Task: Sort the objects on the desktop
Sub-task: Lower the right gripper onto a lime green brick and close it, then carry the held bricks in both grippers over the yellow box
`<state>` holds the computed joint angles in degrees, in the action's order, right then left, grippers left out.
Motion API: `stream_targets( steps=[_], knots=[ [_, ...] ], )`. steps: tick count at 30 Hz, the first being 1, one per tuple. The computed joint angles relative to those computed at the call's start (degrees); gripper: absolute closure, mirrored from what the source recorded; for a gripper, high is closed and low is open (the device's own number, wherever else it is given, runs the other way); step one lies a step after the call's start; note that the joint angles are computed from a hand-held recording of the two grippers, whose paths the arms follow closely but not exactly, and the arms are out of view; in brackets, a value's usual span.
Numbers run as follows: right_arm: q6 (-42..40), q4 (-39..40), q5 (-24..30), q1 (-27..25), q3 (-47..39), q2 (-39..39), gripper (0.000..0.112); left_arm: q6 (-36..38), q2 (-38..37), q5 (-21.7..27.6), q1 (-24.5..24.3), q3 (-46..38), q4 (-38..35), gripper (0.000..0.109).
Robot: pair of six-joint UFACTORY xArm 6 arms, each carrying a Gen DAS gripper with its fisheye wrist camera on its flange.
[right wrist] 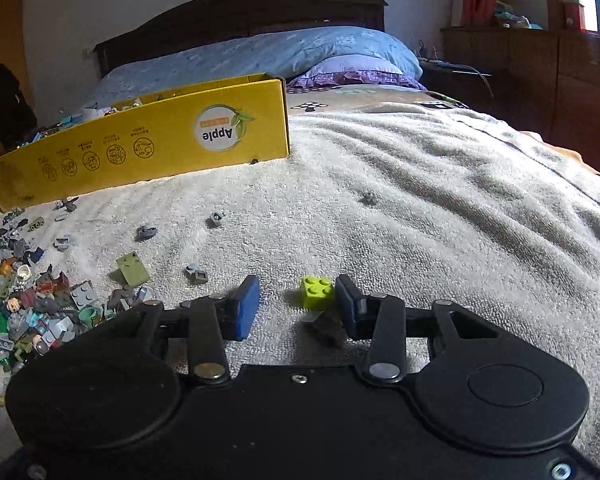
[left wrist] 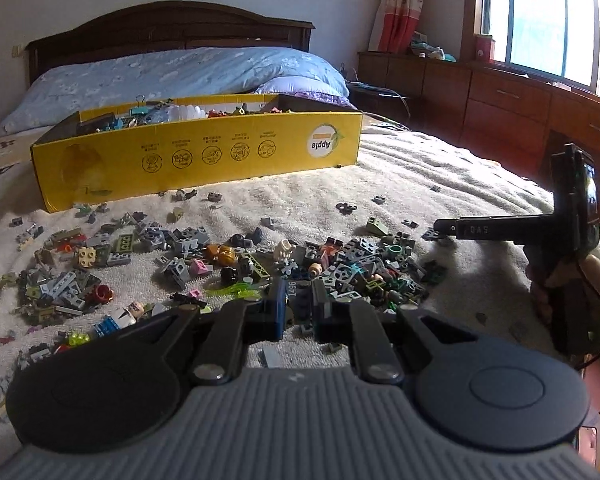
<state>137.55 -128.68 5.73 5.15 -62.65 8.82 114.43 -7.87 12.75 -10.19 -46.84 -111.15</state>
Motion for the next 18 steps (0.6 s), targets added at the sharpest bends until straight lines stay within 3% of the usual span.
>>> stream_targets(
  steps=[7, 14, 18],
  knots=[
    [5.8, -2.96, 1.34, 0.12, 1.69, -1.48, 0.089, 0.35, -2.59, 0.92, 1.52, 2.5, -1.32, 0.094],
    [-8.24, 10.06, 4.99, 1.12, 4.38, -2.77, 0.097, 0.24, -1.34, 2.65, 4.13, 1.82, -2.3, 0.094],
    [-6.96, 10.15, 5.26, 1.54, 5.3, -4.12, 0.098, 3.93, -0.07, 2.67, 5.4, 0.36, -5.15, 0.094]
  ],
)
